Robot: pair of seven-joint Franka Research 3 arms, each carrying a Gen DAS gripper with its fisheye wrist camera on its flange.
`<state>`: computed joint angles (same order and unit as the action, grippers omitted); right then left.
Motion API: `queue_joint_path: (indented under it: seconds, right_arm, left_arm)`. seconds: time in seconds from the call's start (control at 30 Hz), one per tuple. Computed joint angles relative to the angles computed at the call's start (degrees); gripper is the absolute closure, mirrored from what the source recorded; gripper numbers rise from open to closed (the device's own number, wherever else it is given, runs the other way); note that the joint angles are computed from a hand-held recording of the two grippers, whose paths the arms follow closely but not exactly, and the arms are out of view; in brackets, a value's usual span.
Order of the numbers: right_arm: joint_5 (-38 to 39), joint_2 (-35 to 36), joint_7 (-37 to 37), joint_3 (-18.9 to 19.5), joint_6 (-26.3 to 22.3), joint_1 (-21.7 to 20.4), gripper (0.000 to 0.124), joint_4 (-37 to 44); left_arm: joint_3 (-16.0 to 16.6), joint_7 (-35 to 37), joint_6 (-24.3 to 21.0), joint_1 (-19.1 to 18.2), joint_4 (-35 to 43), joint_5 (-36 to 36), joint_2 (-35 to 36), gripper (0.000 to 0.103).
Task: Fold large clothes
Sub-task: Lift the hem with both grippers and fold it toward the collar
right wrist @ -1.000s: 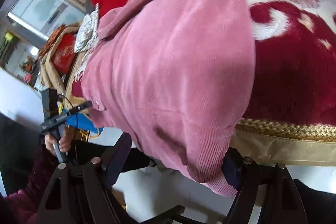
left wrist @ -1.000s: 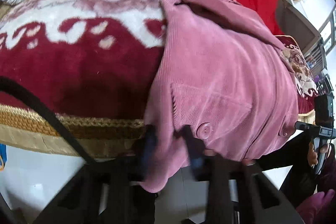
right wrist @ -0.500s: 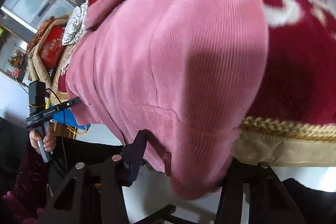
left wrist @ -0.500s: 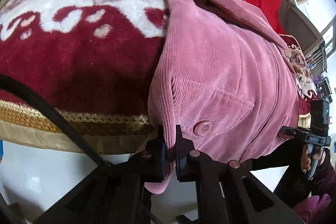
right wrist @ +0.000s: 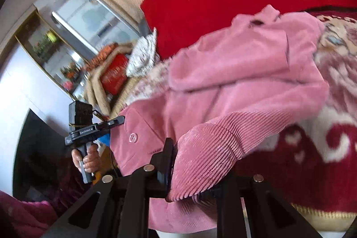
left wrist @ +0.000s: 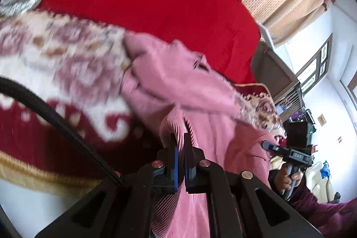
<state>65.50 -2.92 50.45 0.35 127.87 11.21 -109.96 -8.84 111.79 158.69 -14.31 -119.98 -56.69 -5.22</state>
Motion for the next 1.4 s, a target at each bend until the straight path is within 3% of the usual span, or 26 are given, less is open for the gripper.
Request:
queue_joint_path:
  seconds: [0.13,0.3,0.4,0.43,0.53,0.6,0.7,0.73,0.77,0.8,0.83,0.87,0.9,0.93,0.97,1.0,1.07,1.1,1.13,1.2,1.3,1.33,1.37,1.4]
  right_arm:
    - [5.6,2.9,0.3,-0.4,0.0,-1.0,0.106,4.6]
    - [9.9,9.4,2.7,-0.5,4.1,-4.1,0.106,13.7]
    - [11.2,17.1,9.6,0.1,7.5,-6.9,0.106,23.0]
    - [10.0,20.7,13.4,0.1,9.4,-7.4,0.106,27.0]
    - [7.9,31.1,27.5,0.7,6.2,-10.3,0.102,37.5]
    - [9.5,35.8,34.0,2.4,3.7,-13.0,0.102,40.7]
    - [10.0,39.8,37.9,4.8,3.4,-15.1,0.1,44.0]
    - [8.4,41.4,38.3,5.3,2.4,-15.3,0.1,46.7]
    - [7.2,42.2,37.7,5.9,1.9,-15.6,0.099,48.3]
    - [6.2,43.1,36.9,6.6,1.7,-15.7,0.095,50.1]
    - [5.8,43.7,35.9,7.6,2.1,-15.8,0.081,51.1]
    - [5.8,44.2,35.2,8.5,2.1,-16.5,0.067,52.0]
    - [6.5,44.7,34.4,9.9,3.0,-16.9,0.044,52.6]
    - [8.2,44.2,32.6,11.4,5.7,-17.4,0.037,51.8]
    - [8.9,43.6,31.0,12.5,8.4,-17.6,0.037,51.0]
    - [8.5,43.9,30.2,13.1,9.5,-17.9,0.037,51.6]
    - [10.8,43.2,27.4,15.5,11.1,-19.9,0.037,50.7]
    - [15.9,41.5,22.9,17.8,14.1,-21.8,0.037,47.7]
    - [21.2,39.9,18.2,19.3,16.6,-23.3,0.037,45.1]
    - [25.3,37.4,15.4,18.7,18.4,-23.6,0.037,42.0]
    - [18.2,35.9,20.3,14.8,14.6,-20.9,0.037,41.2]
    - [15.4,35.3,21.6,13.6,13.5,-20.0,0.037,40.7]
    - [11.9,35.0,23.3,12.5,12.2,-18.9,0.037,40.8]
    - [8.7,35.0,24.7,11.7,10.6,-17.8,0.037,41.3]
  left_arm:
    - [-0.9,-5.5,-0.9,1.5,9.7,5.8,6.3,0.099]
    - [-1.4,-21.2,2.7,3.2,23.9,18.9,17.2,0.099]
    - [3.8,-37.2,4.3,0.1,32.9,32.5,24.7,0.098]
    - [4.2,-39.8,3.7,0.1,37.3,34.1,28.4,0.097]
    - [9.9,-54.5,1.8,-3.2,46.9,41.3,37.2,0.096]
    - [12.6,-62.0,3.7,-4.9,47.6,44.3,39.8,0.093]
    - [12.3,-67.0,11.3,-5.6,43.0,45.2,40.1,0.087]
    - [14.6,-69.6,10.2,-7.4,43.2,45.8,40.4,0.086]
    - [14.9,-71.6,7.4,-7.3,45.4,48.1,41.3,0.084]
    - [13.3,-70.8,5.6,-6.2,47.5,48.5,42.1,0.084]
    - [13.4,-70.3,5.4,-6.4,49.3,49.0,42.9,0.083]
    - [15.5,-73.1,5.5,-7.8,49.4,52.8,42.9,0.078]
    - [19.6,-76.9,5.0,-10.6,49.6,56.8,42.8,0.066]
    - [21.6,-78.9,4.4,-11.9,50.3,59.0,43.0,0.057]
    - [22.5,-79.9,5.3,-12.4,49.9,61.0,42.8,0.037]
    - [22.4,-80.0,6.5,-12.3,49.2,62.2,42.3,0.027]
    - [22.0,-80.3,8.4,-12.0,48.6,64.7,42.0,0.027]
    - [20.7,-79.4,8.1,-11.2,49.1,65.3,42.1,0.025]
    - [18.8,-77.8,7.0,-9.9,50.4,65.7,42.7,0.022]
    - [13.3,-73.0,2.7,-6.5,54.7,65.4,45.0,0.018]
    - [4.8,-66.0,-2.3,-1.7,59.6,64.0,48.3,0.019]
    - [4.0,-65.4,-5.3,-1.6,61.7,64.9,49.3,0.023]
    - [3.5,-64.9,-7.8,-1.6,63.0,65.9,49.9,0.049]
    - [2.3,-64.0,-7.6,-1.0,62.5,66.1,49.8,0.068]
